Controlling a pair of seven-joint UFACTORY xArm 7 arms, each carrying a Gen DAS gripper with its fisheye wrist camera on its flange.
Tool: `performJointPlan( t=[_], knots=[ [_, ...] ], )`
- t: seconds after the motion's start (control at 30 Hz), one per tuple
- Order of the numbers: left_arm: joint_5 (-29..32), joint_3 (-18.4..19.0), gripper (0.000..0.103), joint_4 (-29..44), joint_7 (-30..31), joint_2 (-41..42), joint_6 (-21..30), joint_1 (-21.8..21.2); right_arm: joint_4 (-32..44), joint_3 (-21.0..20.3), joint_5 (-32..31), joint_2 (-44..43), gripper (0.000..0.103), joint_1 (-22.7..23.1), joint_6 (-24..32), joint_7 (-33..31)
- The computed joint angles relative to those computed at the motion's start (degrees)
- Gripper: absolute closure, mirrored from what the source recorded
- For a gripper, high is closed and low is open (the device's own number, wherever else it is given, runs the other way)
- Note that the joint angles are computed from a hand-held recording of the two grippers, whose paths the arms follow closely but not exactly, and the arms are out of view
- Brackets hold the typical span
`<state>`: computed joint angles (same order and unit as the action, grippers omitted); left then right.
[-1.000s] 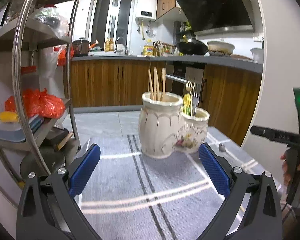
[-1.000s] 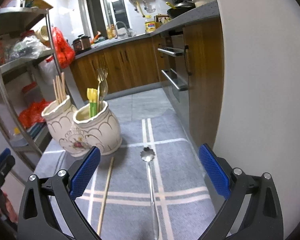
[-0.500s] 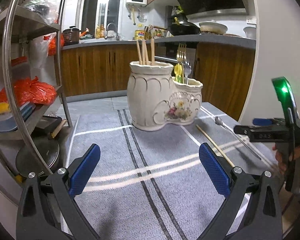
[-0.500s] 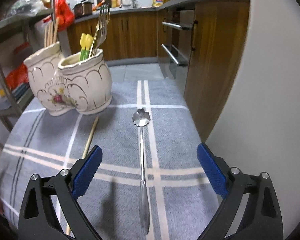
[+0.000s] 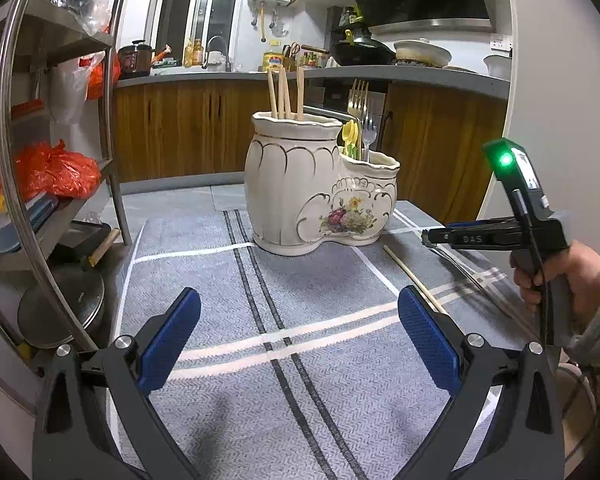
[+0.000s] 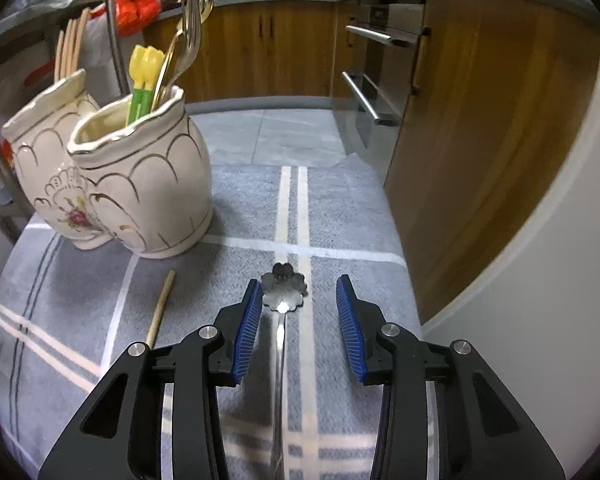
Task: Organize utensils
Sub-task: 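Close the right tool on the silver spoon handle and lift it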
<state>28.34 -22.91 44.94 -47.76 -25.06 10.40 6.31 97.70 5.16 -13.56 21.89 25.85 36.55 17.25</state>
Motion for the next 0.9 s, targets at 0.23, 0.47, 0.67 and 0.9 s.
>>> performJointPlan(
  t=[0.23, 0.47, 0.67, 0.9],
  knots=[
    [-0.1, 0.3, 0.006, 0.9, 0.4, 1.0, 1.4, -0.8, 3.5, 1.3, 4.3, 2.8, 0.075, -1.2, 1.6, -3.7],
    [4.2, -1.4, 0.006, 2.6, -2.1, 1.5, 5.0, -0.1, 4.2, 0.2, 2.8, 3.2, 0.091, 0.6, 1.2, -5.3],
    [10.9, -3.0, 0.006, 5.5, -5.4, 2.8, 10.7, -0.5, -3.5, 1.0, 4.2, -1.7, 0.1, -0.5, -6.0, -5.1],
    [10.1, 0.8, 0.006, 11.5, -3.5, 9.1, 14.7, -8.1, -16.7, 2.0, 5.7, -10.7, 0.101, -2.8, -21.2, -3.4]
  ],
)
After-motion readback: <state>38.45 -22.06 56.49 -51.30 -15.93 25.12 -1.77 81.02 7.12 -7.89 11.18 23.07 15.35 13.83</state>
